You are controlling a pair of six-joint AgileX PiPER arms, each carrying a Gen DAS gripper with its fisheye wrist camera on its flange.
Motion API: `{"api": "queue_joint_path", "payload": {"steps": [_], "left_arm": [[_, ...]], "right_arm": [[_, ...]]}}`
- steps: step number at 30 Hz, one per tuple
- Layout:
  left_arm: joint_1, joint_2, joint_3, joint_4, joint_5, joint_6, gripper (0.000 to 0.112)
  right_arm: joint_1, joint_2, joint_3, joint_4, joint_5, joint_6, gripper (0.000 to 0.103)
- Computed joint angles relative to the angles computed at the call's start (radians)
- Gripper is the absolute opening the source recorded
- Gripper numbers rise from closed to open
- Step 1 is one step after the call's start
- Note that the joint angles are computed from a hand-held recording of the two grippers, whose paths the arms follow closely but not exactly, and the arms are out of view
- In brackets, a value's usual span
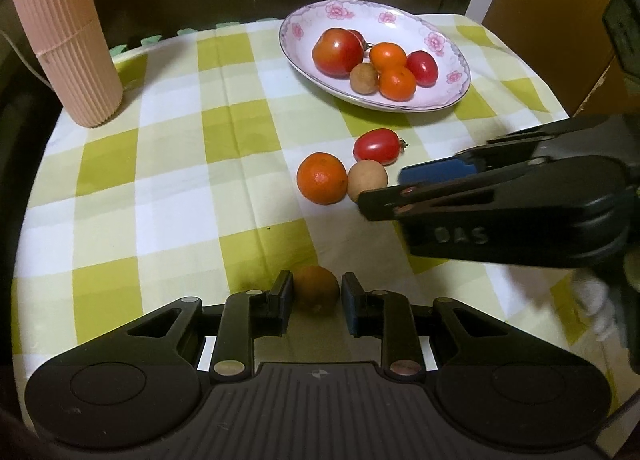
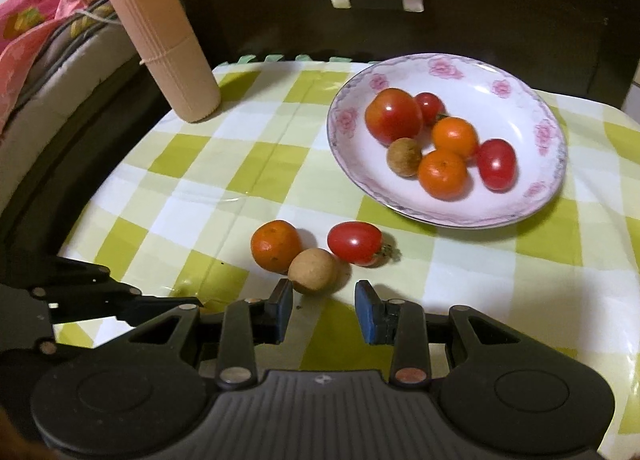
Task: Organize fruits
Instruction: 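Grasp a brown fruit with the left tool while the right tool grasps another brown fruit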
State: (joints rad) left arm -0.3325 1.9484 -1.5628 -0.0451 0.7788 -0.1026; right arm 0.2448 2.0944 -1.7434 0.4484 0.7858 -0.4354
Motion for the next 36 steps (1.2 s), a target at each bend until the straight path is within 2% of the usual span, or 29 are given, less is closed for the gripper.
{"api": "queue_joint_path", "payload": {"steps": [9,12,14,17,18,19,22,29,35,36], "left_arm": [[0.001,-0.010,0.019,-0.007,-0.017,0.017,0.037],[-0.003,-0.013,0.029,0.001,-0.033,0.016,0.038],[-0.003,-0.013,0.036,0.004,-0.046,0.024,0.039],[0.018,-0.015,0.044,-0.075,-0.055,0.077,0.053],[0.029,-0.017,0.052,-0.130,-0.062,0.129,0.066],[0.034,-0.017,0.056,-0.168,-0.065,0.167,0.071],[0.000,-0.023,0.066,-0.097,-0.078,0.129,0.074],[-0.066,-0.063,0.131,0.136,-0.103,-0.054,0.071],[-0.059,-0.055,0.105,0.172,-0.080,-0.118,0.049],[-0.058,-0.056,0.104,0.179,-0.077,-0.127,0.042]], "right_arm": [[0.019,0.049,-0.052,0.016,-0.018,-0.048,0.033],[0.033,0.030,-0.016,-0.012,-0.055,-0.059,0.032],[0.044,0.012,0.011,-0.053,-0.071,-0.052,0.028],[0.038,-0.009,0.030,-0.063,-0.053,-0.038,0.028],[0.037,-0.019,0.039,-0.070,-0.053,-0.028,0.028],[0.036,-0.032,0.054,-0.075,-0.059,-0.019,0.028],[0.028,-0.092,0.119,-0.068,-0.073,-0.010,0.028],[0.007,-0.236,0.259,-0.053,-0.103,-0.030,0.028],[-0.013,-0.298,0.303,-0.049,-0.107,-0.027,0.028],[-0.015,-0.305,0.306,-0.049,-0.103,-0.026,0.028]]}}
